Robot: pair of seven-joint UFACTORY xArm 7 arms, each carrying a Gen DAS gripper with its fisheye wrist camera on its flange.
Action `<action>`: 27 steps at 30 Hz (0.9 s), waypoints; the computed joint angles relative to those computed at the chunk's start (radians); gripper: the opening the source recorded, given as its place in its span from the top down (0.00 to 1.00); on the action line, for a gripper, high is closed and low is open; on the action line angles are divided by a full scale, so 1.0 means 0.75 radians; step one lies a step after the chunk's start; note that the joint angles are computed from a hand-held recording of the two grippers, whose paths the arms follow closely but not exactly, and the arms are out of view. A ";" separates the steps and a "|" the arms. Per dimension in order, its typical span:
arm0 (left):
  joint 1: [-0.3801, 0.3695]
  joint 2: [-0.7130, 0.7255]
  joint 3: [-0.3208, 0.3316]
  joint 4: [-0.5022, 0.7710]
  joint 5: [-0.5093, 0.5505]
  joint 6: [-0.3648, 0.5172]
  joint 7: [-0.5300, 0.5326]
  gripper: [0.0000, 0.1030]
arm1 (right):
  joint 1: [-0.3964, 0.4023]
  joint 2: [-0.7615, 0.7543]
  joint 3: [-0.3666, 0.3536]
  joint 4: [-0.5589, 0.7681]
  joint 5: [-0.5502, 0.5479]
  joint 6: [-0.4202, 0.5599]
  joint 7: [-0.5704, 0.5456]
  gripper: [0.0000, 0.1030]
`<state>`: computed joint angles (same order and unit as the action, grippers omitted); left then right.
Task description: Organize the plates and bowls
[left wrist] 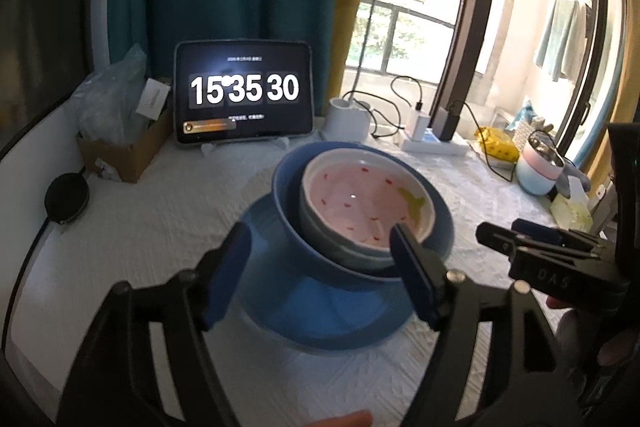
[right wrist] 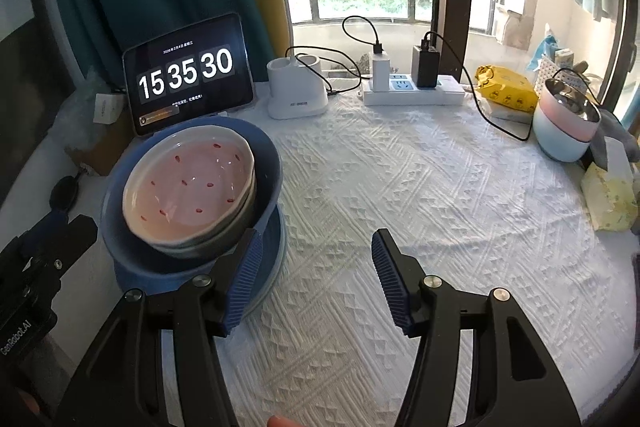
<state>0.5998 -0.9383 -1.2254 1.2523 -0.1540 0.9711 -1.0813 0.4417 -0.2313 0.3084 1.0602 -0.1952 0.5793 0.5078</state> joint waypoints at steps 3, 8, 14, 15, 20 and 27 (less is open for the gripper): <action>0.002 -0.015 -0.006 0.021 -0.003 0.011 -0.002 0.28 | 0.001 -0.041 -0.003 -0.032 0.005 0.001 -0.003 0.42; 0.007 -0.050 -0.011 0.051 -0.030 0.026 0.013 0.26 | -0.007 -0.115 -0.002 -0.086 0.017 0.002 -0.017 0.42; 0.022 -0.103 -0.009 0.095 -0.075 0.060 0.047 0.25 | -0.028 -0.222 0.009 -0.158 0.023 -0.004 -0.025 0.42; 0.027 -0.114 -0.008 0.105 -0.084 0.070 0.053 0.25 | -0.032 -0.237 0.011 -0.168 0.026 -0.005 -0.026 0.42; 0.056 -0.190 0.009 0.164 -0.135 0.119 0.087 0.11 | -0.053 -0.343 0.013 -0.232 0.040 -0.003 -0.042 0.41; 0.095 -0.305 0.055 0.242 -0.221 0.158 0.144 0.10 | -0.080 -0.514 0.012 -0.323 0.060 0.004 -0.073 0.41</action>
<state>0.6708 -1.1670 -1.1839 1.4339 -0.3198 1.0896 -0.9735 0.3815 -0.6169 0.3171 0.8177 -0.1501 0.5824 0.4527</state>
